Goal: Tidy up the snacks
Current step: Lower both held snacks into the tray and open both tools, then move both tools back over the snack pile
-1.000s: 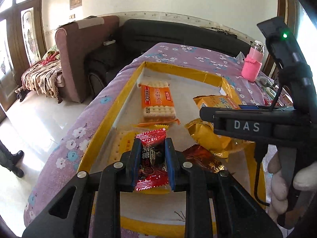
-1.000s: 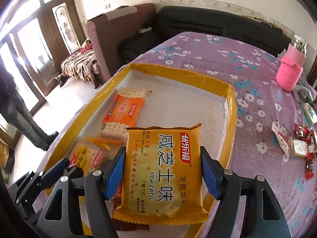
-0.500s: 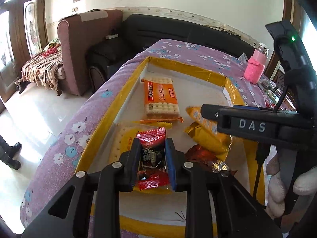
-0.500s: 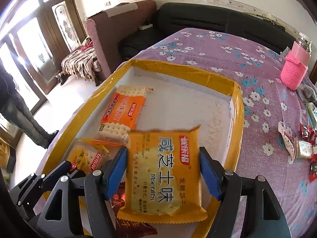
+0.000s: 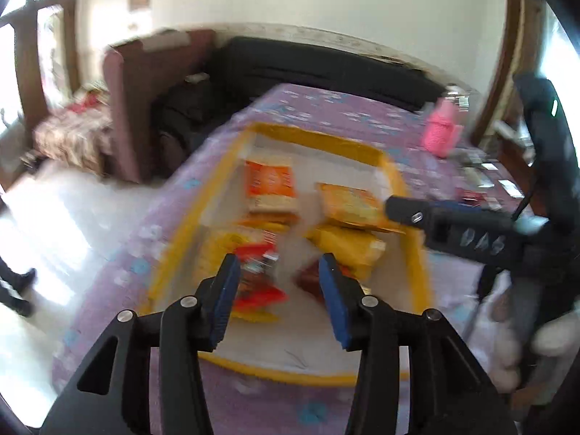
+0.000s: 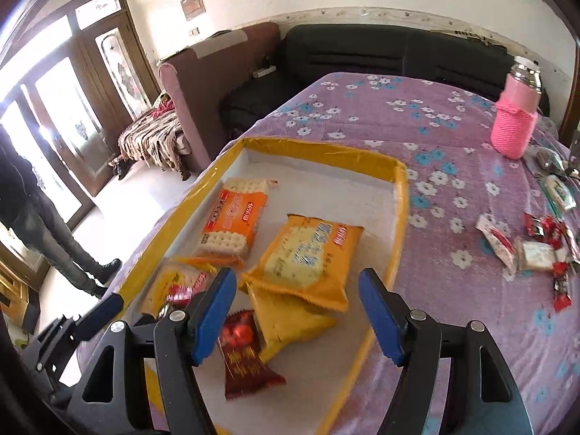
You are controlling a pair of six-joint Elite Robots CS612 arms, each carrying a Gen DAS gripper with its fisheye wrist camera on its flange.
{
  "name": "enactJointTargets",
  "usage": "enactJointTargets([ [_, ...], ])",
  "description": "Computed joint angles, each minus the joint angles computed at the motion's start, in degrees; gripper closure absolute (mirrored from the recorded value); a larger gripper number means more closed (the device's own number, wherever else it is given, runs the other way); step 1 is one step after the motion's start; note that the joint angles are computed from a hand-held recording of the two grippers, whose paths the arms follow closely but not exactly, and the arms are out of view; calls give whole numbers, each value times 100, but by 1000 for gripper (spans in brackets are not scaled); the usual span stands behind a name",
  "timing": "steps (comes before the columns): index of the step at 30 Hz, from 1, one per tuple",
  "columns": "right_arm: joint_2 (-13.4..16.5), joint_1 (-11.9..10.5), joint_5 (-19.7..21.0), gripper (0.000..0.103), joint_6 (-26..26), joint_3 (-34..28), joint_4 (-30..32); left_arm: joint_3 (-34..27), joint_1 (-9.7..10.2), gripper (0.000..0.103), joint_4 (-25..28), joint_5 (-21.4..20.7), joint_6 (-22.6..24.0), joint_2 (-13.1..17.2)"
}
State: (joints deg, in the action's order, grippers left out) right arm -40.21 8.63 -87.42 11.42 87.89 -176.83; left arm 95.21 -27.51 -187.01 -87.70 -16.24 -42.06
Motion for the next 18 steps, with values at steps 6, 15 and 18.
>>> enactJointTargets([
  [6,-365,-225,-129,32,-27,928,-590,179,-15,46,-409,-1098,75,-187],
  [15,-825,-997,-791,31,533,2030,-1099,44,-336,38,-51,-1346,366,-175],
  [18,-864,-1268,-748,31,827,2144,-1228,-93,-407,38,208,-1401,356,-106],
])
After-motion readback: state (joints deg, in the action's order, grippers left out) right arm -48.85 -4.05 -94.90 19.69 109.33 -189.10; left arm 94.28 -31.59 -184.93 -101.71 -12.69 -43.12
